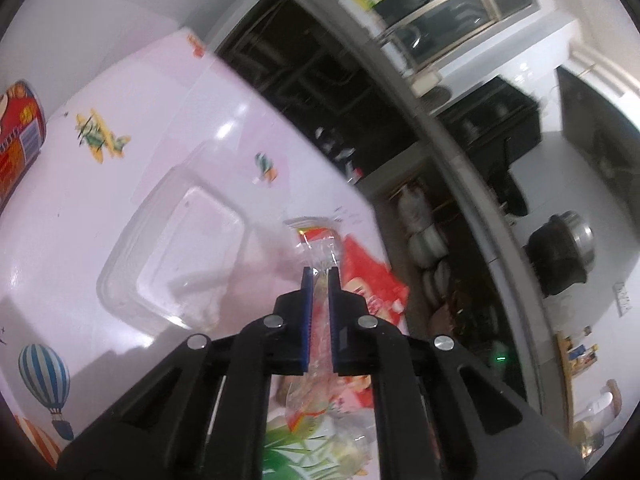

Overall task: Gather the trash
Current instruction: 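Close the right tool on the red snack bag while the left tool holds the ziplock bag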

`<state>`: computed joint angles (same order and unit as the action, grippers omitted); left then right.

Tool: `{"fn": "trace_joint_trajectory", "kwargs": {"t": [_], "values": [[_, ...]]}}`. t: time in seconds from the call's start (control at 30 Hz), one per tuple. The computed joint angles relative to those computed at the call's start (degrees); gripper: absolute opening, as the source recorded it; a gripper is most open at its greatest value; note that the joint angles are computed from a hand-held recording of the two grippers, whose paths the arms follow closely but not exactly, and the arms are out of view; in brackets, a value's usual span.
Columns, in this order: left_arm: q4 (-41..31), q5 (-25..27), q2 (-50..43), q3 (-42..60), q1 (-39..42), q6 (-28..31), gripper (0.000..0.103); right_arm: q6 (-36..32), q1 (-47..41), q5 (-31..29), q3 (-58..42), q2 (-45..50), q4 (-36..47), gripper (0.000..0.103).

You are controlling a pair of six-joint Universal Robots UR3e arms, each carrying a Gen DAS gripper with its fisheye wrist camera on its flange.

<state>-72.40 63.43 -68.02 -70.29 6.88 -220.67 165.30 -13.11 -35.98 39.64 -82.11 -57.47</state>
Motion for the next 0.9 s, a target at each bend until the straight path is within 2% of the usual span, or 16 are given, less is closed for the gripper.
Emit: {"fn": "trace_joint_trajectory", "kwargs": {"t": [0.1,0.33,0.57,0.73,0.8,0.9], "values": [[4.19,-1.25,1.73,-1.33,1.44,-1.65,0.0,1.7,1.43,0.67,1.23,1.18,-2.07,0.049],[9.22,-0.63,2.12,-1.06,0.63,-4.04,0.0,4.56,4.27,0.28,2.26,3.3,-6.42,0.039],[10.7,-1.61,2.57,-0.62,1.14,-3.93,0.0,5.27,6.25,-0.62,3.43,3.18,-9.08,0.018],[11.23,-1.05,1.71,1.16,0.63,-3.44,0.0,5.01,6.6,-1.66,4.0,1.6,-10.76,0.013],[11.66,-0.41,1.13,2.04,-0.03,-3.53,0.0,4.98,6.81,-2.77,4.07,0.43,-12.08,0.008],[11.92,1.01,-0.27,4.01,-1.47,-3.44,0.0,4.17,6.74,-4.58,4.53,-1.95,-14.32,0.006]]}}
